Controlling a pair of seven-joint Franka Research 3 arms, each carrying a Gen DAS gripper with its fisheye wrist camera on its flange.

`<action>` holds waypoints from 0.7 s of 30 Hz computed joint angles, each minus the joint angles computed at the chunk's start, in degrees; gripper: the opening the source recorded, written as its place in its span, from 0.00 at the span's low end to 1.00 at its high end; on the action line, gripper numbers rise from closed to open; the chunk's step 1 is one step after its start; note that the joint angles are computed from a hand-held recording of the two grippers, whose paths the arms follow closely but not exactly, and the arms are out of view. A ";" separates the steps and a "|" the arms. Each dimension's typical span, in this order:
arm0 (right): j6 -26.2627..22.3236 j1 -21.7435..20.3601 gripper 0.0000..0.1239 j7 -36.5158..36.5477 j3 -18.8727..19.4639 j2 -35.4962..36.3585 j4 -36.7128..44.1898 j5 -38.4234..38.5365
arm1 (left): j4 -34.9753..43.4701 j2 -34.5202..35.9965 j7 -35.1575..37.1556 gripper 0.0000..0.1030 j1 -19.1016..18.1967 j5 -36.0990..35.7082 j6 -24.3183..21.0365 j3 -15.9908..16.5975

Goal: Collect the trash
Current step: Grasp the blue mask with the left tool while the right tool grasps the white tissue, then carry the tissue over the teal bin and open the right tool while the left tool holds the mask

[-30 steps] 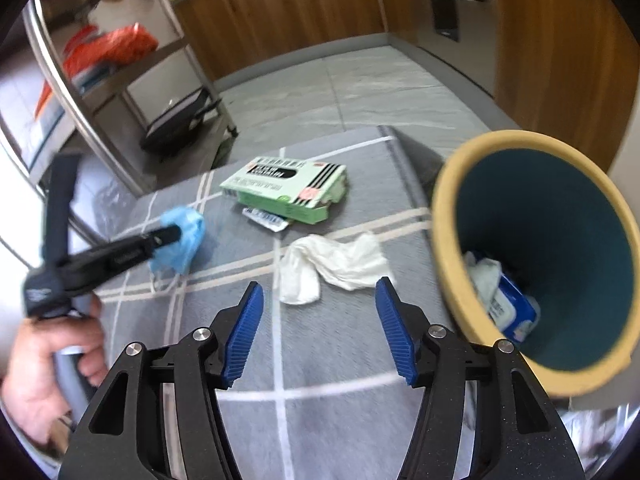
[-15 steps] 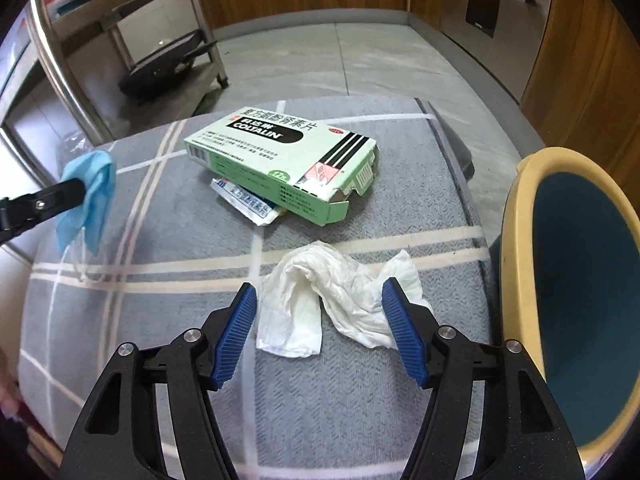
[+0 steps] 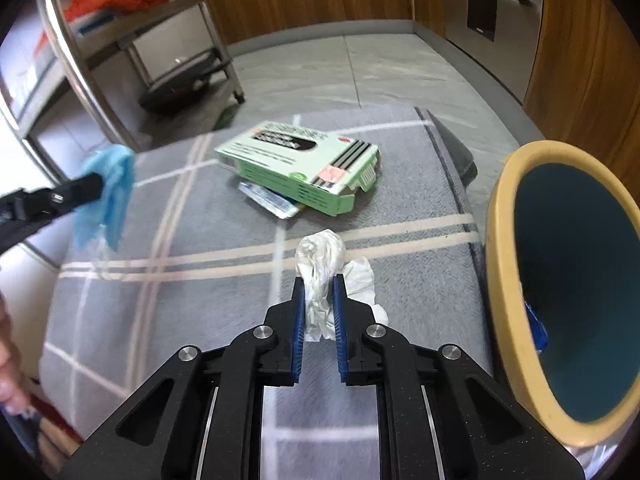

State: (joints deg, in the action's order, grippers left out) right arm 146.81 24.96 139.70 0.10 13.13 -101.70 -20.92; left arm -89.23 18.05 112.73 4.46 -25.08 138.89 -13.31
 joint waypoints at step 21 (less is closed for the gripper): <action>6.50 -7.82 0.12 14.27 7.00 -18.88 -16.74 -9.91 | -11.37 -11.15 7.81 0.12 -4.70 -9.98 2.95 1.09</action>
